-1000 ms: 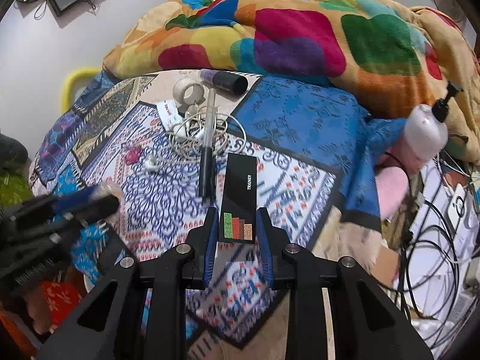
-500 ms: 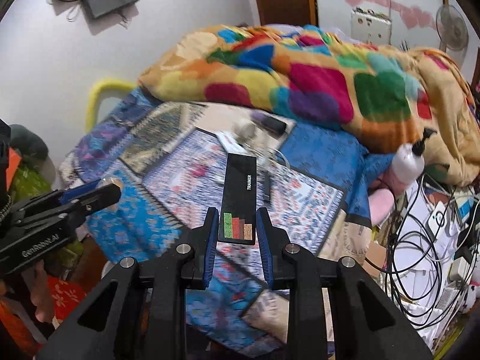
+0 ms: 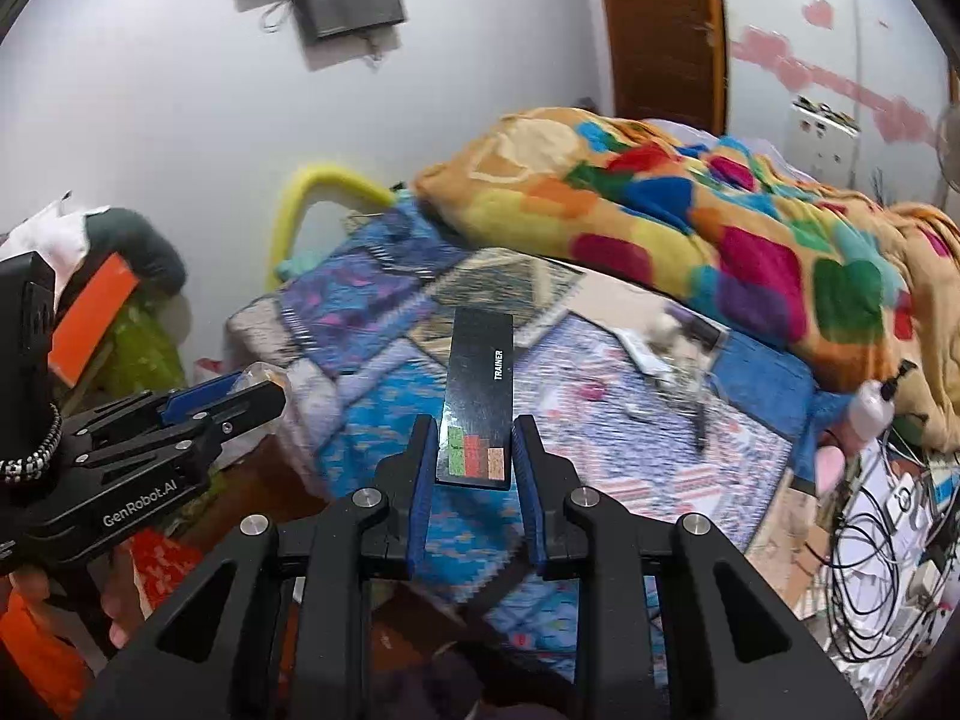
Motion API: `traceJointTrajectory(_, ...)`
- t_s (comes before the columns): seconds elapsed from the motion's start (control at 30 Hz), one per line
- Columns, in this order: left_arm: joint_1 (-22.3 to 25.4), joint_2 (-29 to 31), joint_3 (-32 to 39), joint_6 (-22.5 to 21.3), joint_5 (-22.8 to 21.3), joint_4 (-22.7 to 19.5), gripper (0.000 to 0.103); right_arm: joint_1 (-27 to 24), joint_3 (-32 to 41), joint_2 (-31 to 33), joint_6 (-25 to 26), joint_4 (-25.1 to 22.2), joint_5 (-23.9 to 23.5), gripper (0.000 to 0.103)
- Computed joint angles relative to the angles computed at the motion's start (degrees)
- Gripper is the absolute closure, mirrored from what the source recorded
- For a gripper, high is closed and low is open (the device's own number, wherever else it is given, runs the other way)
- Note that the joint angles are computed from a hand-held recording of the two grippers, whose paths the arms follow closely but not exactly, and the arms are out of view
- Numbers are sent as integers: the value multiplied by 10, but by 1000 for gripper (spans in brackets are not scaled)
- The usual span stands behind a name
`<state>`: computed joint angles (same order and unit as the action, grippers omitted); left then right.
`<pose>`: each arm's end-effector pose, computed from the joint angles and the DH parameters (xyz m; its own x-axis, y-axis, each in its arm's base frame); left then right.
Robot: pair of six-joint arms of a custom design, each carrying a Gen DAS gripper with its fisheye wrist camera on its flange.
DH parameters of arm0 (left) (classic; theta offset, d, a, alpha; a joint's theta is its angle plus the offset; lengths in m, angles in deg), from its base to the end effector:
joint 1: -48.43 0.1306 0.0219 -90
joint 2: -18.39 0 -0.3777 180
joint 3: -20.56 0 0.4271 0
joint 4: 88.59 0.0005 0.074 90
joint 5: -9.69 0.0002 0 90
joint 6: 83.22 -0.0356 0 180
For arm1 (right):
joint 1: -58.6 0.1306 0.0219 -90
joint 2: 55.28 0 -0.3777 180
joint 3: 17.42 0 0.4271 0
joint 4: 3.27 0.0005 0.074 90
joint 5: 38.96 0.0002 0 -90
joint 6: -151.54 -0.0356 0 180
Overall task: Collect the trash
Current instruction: 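Carry the bag and the card down over the white bucket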
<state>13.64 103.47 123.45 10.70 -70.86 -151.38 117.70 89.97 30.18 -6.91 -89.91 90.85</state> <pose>0.3850 -0.2752 0.5603 -0.6241 0.3515 -0.6978 0.6170 0.7697 -0.1641 0.2415 0.3581 0.5749 -0.6530 0.3002 -0.6953 0.2413 0.9527 0.1847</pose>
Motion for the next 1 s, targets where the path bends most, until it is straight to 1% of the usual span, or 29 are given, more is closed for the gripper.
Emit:
traceJointTrajectory(0.1, 39, -27, -20, -13, 8, -5, 71, 11, 37, 36, 15, 10, -1, 80)
traceJointTrajectory(0.23, 89, -56, -46, -26, 22, -13, 71, 20, 87, 85, 39, 24, -14, 80)
traceJointTrajectory(0.3, 113, -66, -57, -33, 27, -19, 71, 23, 111, 109, 53, 30, -25, 80)
traceJointTrajectory(0.5, 190, -81, -91, -64, 44, -49, 71, 22, 178, 186, 92, 51, -78, 80)
traceJointTrajectory(0.67, 235, -72, -115, -92, 42, -73, 71, 15, 211, 244, 113, 62, -137, 80)
traceJointTrajectory(0.73, 249, -62, -127, -100, 39, -83, 71, 13, 227, 268, 118, 59, -161, 80)
traceJointTrajectory(0.87, 269, -39, -149, -108, 37, -94, 71, 6, 250, 307, 130, 62, -213, 80)
traceJointTrajectory(1.0, 282, -4, -162, -102, 41, -113, 71, -5, 275, 348, 146, 59, -264, 80)
